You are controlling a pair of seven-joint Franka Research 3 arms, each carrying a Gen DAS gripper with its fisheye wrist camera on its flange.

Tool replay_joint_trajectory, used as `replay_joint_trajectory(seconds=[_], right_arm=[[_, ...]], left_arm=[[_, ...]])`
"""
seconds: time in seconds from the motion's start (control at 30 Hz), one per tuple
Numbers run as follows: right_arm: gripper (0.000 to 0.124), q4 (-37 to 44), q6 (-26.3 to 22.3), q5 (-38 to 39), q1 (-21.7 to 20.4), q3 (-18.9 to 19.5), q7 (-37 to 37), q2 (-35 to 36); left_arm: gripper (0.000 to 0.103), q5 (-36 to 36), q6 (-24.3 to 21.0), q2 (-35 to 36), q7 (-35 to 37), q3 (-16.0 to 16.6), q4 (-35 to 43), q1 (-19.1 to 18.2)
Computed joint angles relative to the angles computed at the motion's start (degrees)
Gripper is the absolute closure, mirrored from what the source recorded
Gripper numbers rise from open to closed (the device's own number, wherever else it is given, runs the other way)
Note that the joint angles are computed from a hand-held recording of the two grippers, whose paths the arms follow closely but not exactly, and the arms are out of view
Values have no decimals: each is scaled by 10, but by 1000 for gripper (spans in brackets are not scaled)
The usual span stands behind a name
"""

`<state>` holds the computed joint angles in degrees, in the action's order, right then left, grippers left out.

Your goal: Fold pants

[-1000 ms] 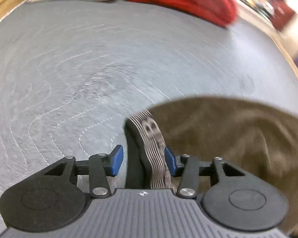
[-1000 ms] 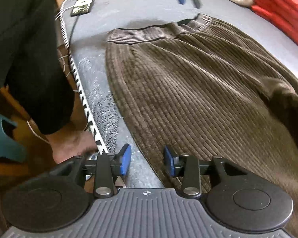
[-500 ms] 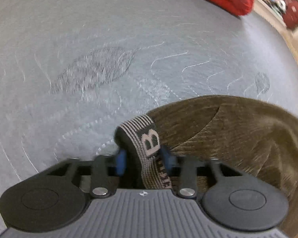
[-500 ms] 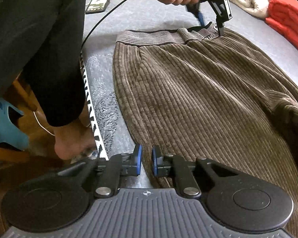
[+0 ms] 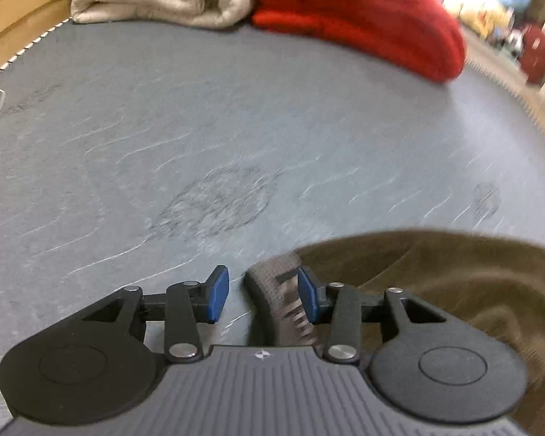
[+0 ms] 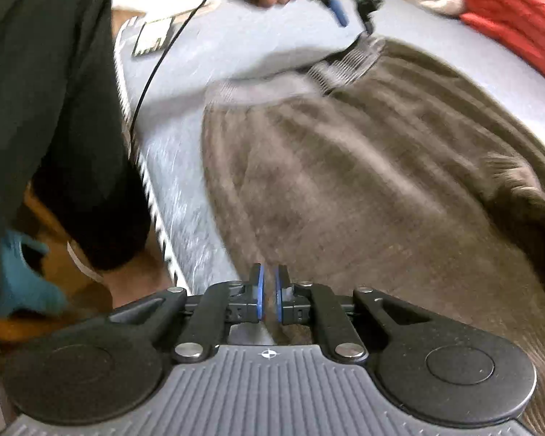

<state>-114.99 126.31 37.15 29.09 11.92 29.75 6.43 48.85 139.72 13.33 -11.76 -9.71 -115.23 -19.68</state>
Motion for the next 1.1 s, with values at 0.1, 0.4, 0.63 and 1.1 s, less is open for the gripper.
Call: replay_joint_trajectory(seconds=[0.1,0.4,0.63,1.1], right_arm=[[117,22,26,29,-11,-9,23,1],[95,176,156,11,-74,-56,230,55],[83,207,220,-125,-116,-99,385,101],[83,234,168,-245,-148,-125,719,151]], left_arm=[[56,36,12,17,-10,7,20,-5],[32,23,15,111,94,21,113,-16],[25,11,-5,152,160,39,150,-35],[91,66,-96,192,304,51,222,-97]])
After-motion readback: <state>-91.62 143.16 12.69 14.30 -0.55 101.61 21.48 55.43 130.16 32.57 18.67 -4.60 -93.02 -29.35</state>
